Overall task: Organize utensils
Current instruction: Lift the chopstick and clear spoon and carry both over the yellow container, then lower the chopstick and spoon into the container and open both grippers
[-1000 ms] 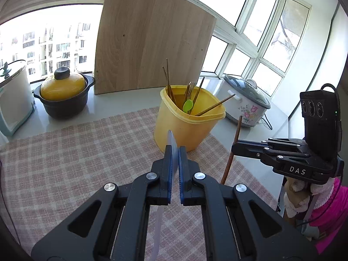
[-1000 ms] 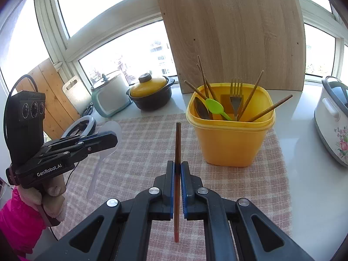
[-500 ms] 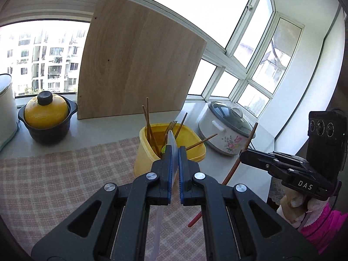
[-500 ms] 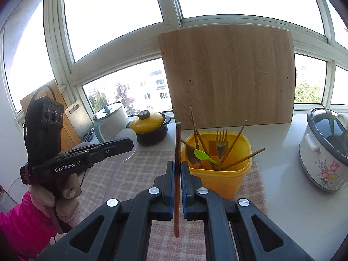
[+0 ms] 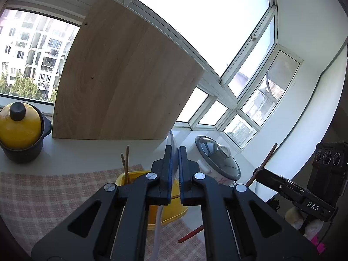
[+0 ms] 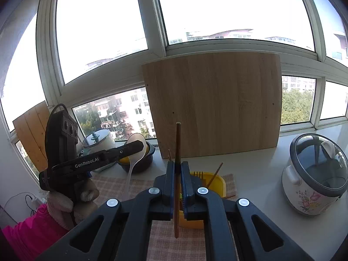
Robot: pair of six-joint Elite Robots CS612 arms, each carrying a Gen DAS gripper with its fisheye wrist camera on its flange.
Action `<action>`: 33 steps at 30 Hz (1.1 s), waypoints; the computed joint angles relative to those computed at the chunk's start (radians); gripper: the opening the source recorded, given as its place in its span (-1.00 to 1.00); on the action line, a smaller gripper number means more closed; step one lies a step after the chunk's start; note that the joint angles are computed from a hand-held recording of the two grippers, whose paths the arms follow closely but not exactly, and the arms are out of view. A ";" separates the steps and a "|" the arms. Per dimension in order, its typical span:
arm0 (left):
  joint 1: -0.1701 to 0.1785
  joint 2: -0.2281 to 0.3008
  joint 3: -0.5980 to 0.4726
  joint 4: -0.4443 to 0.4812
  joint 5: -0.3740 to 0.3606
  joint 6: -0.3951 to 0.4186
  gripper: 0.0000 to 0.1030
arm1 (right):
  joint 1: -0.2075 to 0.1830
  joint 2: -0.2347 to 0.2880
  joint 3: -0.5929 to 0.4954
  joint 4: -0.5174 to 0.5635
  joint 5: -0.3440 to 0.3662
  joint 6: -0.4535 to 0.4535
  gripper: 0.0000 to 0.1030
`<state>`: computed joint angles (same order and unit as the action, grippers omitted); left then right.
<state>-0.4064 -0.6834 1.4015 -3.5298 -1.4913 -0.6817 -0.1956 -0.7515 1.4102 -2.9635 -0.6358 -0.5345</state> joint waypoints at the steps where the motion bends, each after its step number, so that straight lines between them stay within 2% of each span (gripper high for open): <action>1: 0.002 0.008 -0.013 -0.001 0.001 0.002 -0.95 | 0.001 0.003 -0.009 -0.005 -0.001 0.009 -0.94; 6: 0.009 0.046 -0.078 0.007 0.018 0.003 -0.95 | 0.006 0.022 -0.057 -0.017 -0.005 0.046 -0.94; 14: 0.021 0.107 -0.176 0.056 0.003 0.011 -0.95 | 0.020 0.058 -0.128 -0.010 -0.034 0.084 -0.94; 21: 0.036 0.148 -0.220 0.055 -0.035 -0.022 -0.95 | 0.029 0.091 -0.184 0.024 -0.061 0.107 -0.94; 27: 0.039 0.157 -0.219 0.063 -0.050 -0.028 -0.95 | 0.037 0.101 -0.195 0.077 -0.084 0.087 -0.94; 33: 0.034 0.139 -0.187 0.075 -0.051 0.003 -0.95 | 0.042 0.103 -0.190 0.121 -0.102 0.048 -0.94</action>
<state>-0.3721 -0.5442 1.2144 -3.4549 -1.5422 -0.6782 -0.1533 -0.6484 1.2203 -2.8428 -0.7383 -0.4867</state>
